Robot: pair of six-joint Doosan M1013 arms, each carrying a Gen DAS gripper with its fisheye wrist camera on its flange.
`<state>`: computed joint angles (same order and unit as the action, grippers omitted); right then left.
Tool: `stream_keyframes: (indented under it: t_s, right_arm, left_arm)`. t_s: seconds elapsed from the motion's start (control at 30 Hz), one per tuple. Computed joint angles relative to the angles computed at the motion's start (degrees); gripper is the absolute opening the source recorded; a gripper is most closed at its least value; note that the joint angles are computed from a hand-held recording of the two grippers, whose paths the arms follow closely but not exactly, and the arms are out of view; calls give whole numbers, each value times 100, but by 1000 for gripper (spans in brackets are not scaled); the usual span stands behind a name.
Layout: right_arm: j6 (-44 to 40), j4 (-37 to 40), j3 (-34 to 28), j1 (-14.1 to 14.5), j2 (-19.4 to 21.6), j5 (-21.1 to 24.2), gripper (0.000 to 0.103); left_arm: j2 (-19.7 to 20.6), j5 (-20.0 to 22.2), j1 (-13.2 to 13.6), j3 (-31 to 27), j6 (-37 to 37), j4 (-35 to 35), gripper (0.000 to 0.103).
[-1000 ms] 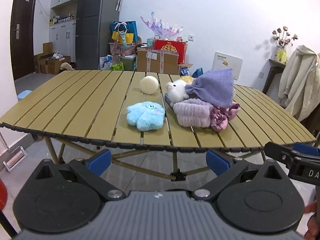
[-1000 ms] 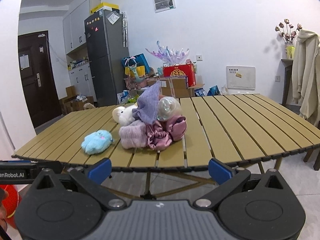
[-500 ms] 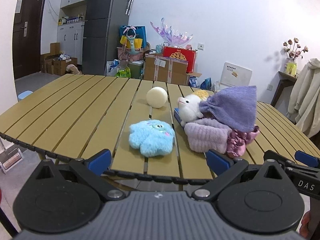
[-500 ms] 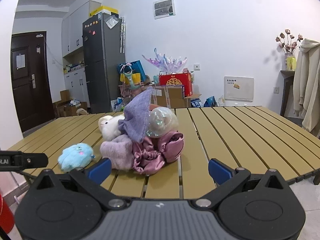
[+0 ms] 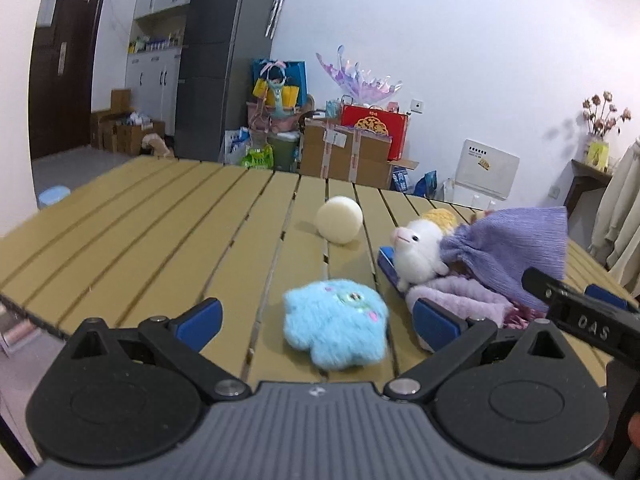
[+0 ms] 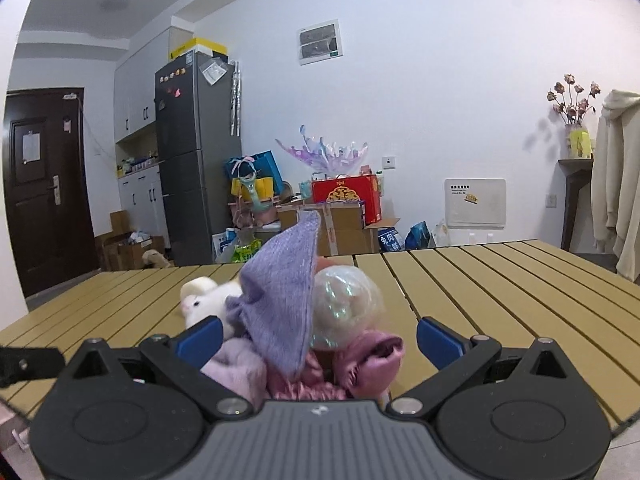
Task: Collect trash
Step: 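Grasp the purple pouch with the right tool while the left tool approaches the blue monster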
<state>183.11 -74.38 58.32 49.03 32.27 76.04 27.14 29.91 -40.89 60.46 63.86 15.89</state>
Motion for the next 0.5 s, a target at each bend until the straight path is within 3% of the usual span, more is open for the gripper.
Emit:
stream_keyframes:
  t_s: [0.17,0.23,0.3,0.43,0.5]
  right_arm:
    - [182,-270,-11,-100,80,-169,97]
    - [222,-362,5,-117,92,-293,90]
    - [166,-448,-12,-117,127,-326,80]
    - [-32,-379,-127,-120,193,-416,43]
    - [-89,-301,-157,-126,197,-504,34]
  left_arm:
    - [129,37,54,-186,286,-255,103]
    - [176,129,66,-257,369,-325,103]
    - [208,238,60,-312,360,-268,103]
    - [208,261,60,-306,400,-318,103]
    - [197,255,58,-286,376,-309,103]
